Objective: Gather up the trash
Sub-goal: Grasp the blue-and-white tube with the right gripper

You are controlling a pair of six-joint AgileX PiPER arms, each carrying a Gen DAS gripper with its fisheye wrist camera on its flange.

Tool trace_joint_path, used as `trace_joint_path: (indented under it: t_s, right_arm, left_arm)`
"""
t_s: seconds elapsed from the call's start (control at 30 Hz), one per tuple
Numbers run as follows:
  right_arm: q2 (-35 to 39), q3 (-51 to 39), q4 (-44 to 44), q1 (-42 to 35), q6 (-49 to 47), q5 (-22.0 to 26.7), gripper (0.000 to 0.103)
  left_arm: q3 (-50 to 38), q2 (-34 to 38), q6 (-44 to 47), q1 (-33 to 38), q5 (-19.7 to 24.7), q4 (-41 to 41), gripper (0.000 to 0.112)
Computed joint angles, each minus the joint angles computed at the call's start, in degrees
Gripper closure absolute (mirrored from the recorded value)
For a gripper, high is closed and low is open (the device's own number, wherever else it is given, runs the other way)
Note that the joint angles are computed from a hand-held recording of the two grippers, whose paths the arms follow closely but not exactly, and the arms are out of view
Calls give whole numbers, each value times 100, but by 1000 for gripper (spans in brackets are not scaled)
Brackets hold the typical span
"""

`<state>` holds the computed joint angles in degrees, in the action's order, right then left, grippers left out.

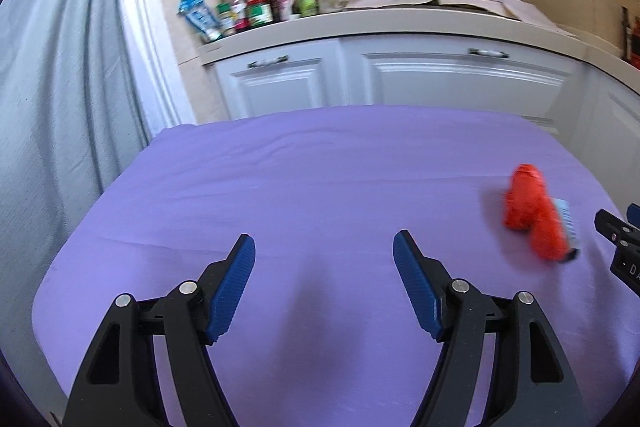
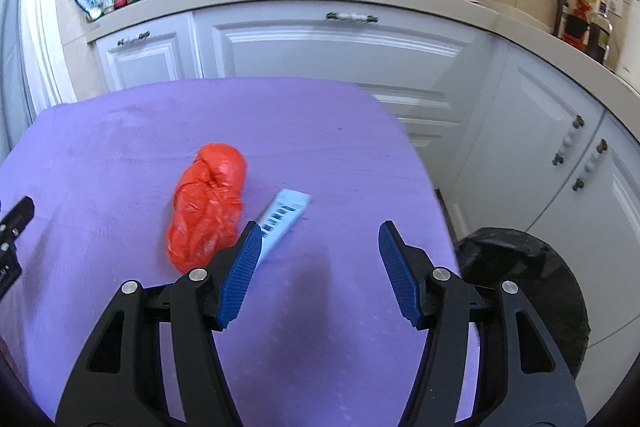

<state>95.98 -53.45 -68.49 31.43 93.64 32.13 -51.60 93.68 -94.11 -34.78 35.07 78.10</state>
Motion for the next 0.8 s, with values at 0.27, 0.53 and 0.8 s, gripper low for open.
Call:
trace_joint_path:
  t_s: [0.27,0.53,0.8]
  right_arm:
    - [670,-848,1281,-140,-1429,71,45]
    - [736,-872,1900,-301,-2156,-158,79]
    - [542,-592,1605,-410,-1917,-316,95]
  left_arm:
    - [-16,79,89,522,-329,61,41]
    - [-104,166,212,668,-595,-32,41]
    - [-249,281,345,461,-644,-235,41]
